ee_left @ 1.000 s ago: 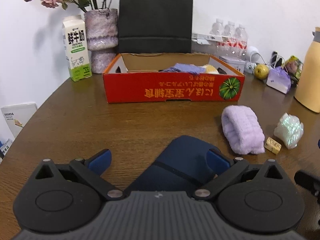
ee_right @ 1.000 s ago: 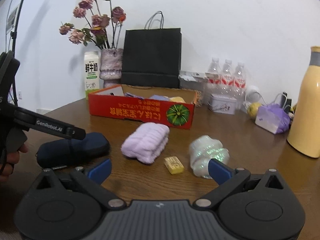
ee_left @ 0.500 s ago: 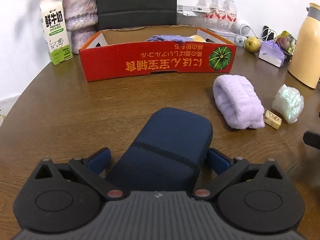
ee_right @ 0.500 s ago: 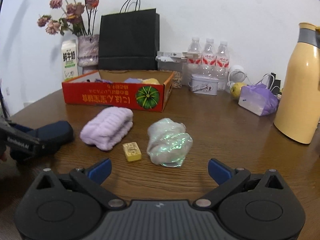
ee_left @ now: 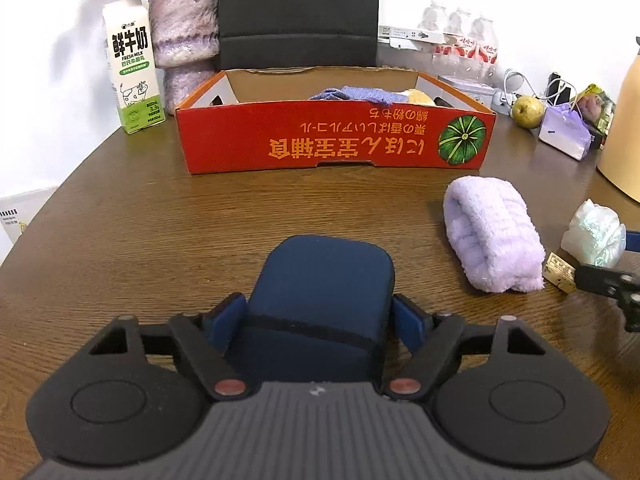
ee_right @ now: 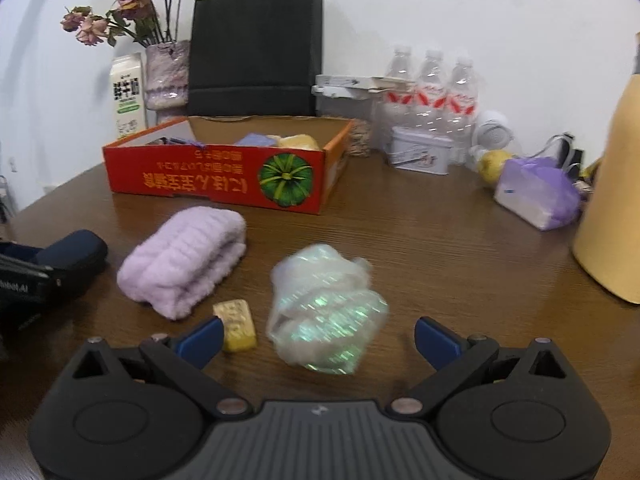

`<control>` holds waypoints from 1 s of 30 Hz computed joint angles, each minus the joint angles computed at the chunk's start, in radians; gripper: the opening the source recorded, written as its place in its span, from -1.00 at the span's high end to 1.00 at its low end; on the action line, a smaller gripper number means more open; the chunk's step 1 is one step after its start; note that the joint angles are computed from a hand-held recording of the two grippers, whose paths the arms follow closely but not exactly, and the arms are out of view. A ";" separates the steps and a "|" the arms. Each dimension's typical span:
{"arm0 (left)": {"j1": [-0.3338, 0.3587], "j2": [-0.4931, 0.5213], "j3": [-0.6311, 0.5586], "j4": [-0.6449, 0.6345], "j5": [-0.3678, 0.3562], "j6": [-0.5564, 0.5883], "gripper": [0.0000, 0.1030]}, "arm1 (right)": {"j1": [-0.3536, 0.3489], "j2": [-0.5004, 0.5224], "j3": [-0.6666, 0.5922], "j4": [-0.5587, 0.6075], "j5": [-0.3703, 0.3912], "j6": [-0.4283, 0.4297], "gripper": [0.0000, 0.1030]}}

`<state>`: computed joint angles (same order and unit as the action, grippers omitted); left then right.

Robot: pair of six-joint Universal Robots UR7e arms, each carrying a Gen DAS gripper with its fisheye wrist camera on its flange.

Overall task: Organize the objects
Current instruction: 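Grasp the navy zip case with the left gripper while the right reaches the iridescent bag, then carry the navy case and iridescent bag over the cardboard box with both tools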

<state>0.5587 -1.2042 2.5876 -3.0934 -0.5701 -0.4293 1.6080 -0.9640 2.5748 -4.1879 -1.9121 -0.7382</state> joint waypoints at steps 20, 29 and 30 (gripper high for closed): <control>0.013 -0.002 0.004 -0.004 -0.005 0.016 -0.99 | -0.004 0.117 0.009 -0.283 0.119 -0.061 0.30; 0.011 -0.006 0.018 -0.072 -0.032 0.060 -0.39 | 0.035 0.206 0.041 -0.435 0.152 -0.089 0.29; 0.007 -0.018 0.025 -0.071 -0.042 0.056 -0.36 | 0.042 0.221 0.041 -0.455 0.149 -0.094 0.29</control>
<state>0.5654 -1.2223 2.6126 -3.1641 -0.6121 -0.3730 1.6500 -0.7431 2.6154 -4.6433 -1.7627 -0.8325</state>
